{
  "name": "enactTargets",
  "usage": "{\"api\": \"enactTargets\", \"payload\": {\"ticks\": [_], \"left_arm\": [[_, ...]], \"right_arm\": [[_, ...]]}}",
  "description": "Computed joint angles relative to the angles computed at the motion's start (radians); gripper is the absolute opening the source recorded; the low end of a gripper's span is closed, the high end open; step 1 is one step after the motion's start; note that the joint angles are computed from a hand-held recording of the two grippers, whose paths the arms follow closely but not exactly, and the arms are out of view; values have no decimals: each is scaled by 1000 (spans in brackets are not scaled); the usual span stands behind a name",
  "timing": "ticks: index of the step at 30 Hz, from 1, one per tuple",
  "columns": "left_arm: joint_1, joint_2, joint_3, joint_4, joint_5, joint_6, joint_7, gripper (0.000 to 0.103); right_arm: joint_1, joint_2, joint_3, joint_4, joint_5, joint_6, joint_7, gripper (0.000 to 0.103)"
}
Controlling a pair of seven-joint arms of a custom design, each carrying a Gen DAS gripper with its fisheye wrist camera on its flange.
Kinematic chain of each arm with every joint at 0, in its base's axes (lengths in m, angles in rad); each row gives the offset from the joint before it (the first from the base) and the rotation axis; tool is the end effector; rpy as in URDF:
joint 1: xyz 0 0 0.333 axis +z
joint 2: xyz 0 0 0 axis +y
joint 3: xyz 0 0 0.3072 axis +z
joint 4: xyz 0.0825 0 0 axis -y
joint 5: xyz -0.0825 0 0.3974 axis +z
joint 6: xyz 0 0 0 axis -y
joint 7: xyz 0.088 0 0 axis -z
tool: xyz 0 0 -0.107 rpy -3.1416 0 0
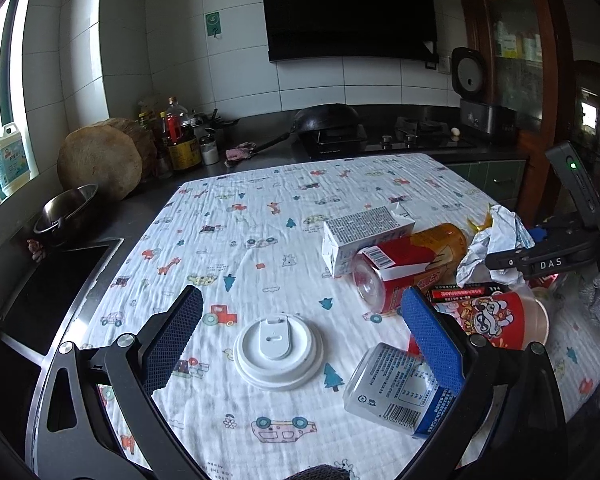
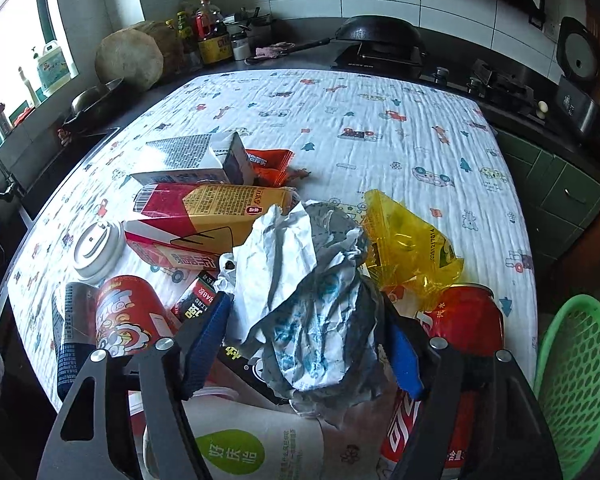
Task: Collect trash
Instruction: 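Carry the foil to the green basket with the right tool and release while left tool grasps yellow bag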
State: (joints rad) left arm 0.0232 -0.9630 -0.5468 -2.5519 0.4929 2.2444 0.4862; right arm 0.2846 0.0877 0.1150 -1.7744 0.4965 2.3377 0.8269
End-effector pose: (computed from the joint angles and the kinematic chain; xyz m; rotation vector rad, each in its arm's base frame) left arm 0.3021 -0.2031 0.5785 -1.8144 1.1673 -0.5270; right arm 0.5886 0.2542 0.5441 -2.3602 0.8510 -0.1631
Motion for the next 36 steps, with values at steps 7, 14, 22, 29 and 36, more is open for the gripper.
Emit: {"api": "enactTargets", "payload": {"ticks": [7, 14, 22, 29, 36], "left_arm": [[33, 107, 27, 79, 40, 112, 75, 93], [58, 301, 40, 220, 61, 233, 193, 91], [-29, 612, 126, 405, 30, 298, 434, 90], [-150, 817, 231, 543, -80, 316, 616, 87], [-223, 946, 289, 657, -152, 283, 731, 87]], "right_arm": [[-17, -37, -11, -16, 101, -4, -35, 52], [-35, -93, -52, -21, 251, 6, -89, 51], [-83, -112, -107, 2, 321, 30, -93, 51], [-129, -98, -130, 5, 276, 97, -50, 51], [-190, -5, -131, 57, 167, 131, 40, 51]]}}
